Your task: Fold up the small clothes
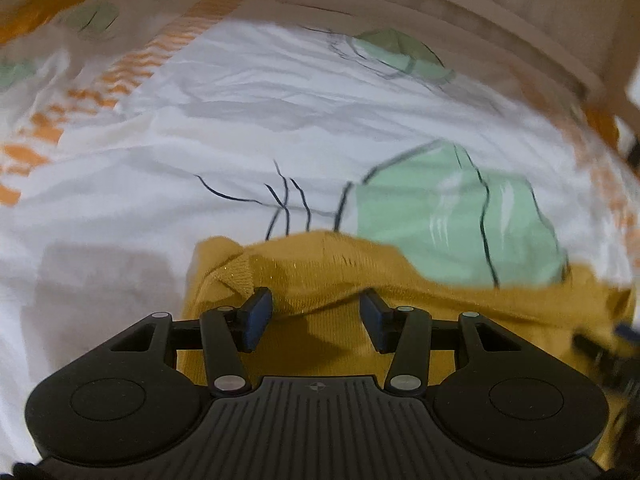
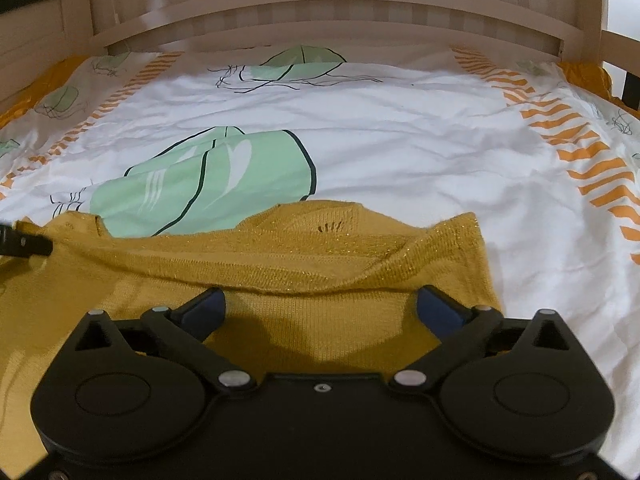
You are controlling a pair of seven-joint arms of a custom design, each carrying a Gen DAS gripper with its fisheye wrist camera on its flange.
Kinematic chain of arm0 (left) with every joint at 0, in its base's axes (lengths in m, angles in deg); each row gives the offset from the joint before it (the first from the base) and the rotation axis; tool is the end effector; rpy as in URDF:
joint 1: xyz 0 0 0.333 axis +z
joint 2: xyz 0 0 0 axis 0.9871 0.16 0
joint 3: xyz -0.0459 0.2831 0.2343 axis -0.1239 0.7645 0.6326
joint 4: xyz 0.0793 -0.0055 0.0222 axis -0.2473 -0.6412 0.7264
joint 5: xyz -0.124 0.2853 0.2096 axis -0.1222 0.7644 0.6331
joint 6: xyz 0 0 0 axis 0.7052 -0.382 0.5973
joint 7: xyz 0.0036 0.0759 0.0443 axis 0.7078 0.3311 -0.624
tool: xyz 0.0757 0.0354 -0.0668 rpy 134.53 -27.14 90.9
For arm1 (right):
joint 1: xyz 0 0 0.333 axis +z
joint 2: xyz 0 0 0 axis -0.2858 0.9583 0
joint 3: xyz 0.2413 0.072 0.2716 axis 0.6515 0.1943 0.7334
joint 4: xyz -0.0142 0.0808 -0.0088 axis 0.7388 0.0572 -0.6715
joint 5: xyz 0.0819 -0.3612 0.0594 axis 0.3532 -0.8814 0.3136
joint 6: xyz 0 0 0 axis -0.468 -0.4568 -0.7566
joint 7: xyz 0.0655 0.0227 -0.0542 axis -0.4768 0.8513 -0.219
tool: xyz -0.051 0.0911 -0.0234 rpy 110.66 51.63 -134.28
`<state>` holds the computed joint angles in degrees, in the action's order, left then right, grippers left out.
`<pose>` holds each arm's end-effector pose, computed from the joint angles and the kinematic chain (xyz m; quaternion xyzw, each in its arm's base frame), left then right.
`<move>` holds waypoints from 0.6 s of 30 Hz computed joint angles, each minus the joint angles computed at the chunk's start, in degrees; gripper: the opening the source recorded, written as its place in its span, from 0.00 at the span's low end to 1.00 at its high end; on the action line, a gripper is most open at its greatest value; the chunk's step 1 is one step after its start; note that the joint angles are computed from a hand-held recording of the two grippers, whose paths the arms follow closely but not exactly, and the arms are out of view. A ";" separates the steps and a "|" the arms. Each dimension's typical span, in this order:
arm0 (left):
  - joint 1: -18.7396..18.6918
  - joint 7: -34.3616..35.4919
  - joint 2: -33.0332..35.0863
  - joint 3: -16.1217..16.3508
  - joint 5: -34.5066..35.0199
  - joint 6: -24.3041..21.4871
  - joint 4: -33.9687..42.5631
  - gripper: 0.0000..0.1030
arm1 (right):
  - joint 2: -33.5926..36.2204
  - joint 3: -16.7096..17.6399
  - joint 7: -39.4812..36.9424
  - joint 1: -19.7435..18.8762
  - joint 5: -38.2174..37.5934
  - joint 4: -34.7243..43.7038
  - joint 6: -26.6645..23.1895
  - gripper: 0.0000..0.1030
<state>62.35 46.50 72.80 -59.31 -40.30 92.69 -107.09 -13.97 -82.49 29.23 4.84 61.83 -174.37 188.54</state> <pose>0.6717 -0.1345 0.4521 -0.7648 0.5366 -0.2889 0.2092 0.6644 0.2775 0.4382 -0.7163 0.5583 -0.2265 0.3519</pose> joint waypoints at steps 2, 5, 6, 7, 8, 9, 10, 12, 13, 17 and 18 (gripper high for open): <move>0.38 -2.00 -0.10 -0.06 -1.80 1.28 -0.28 0.46 | 0.03 -0.58 0.28 0.44 -0.13 -0.20 0.50 0.99; -0.25 -3.17 -1.01 0.66 -2.52 2.84 -1.72 0.46 | 0.11 -0.69 0.47 0.46 -0.05 -0.46 1.23 0.99; -0.44 -2.81 -1.36 0.78 -2.32 3.15 -2.24 0.46 | 0.13 -0.74 0.52 0.47 -0.01 -0.53 1.44 0.99; -1.22 -2.84 -1.81 1.51 -1.56 3.57 -3.01 0.46 | 0.13 -0.92 0.63 0.62 0.02 -0.58 1.54 0.99; -1.62 -2.60 -2.13 1.81 -1.05 3.75 -3.62 0.46 | 0.18 -1.09 0.69 0.80 0.02 -0.45 1.30 0.99; -1.91 -2.21 -2.55 1.87 -0.61 3.76 -4.30 0.46 | 0.22 -1.26 0.67 1.04 -0.04 -0.04 0.48 0.99; -2.55 -2.19 -3.05 2.34 0.27 3.88 -5.16 0.46 | 0.26 -1.01 0.31 1.01 -0.15 0.72 -1.04 0.99; -5.51 -4.38 -4.04 5.53 3.98 5.51 -7.22 0.46 | 0.50 0.46 -0.89 0.17 0.02 2.80 -4.77 0.99; -7.65 -6.07 -4.44 7.90 6.55 6.46 -8.21 0.46 | 0.83 1.21 -1.39 -0.29 0.39 4.12 -6.62 0.99; -10.70 -8.32 -4.86 11.11 12.42 7.05 -9.51 0.46 | 2.85 2.22 -0.09 -0.93 2.92 9.24 -11.91 0.99; -11.04 -8.99 -4.68 11.63 13.80 7.11 -9.31 0.46 | 3.38 2.46 0.57 -1.16 3.77 10.42 -12.88 0.99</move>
<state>51.32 37.51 68.13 -47.68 -26.51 99.81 -116.40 -10.59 -80.04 29.80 3.68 65.60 -163.95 175.66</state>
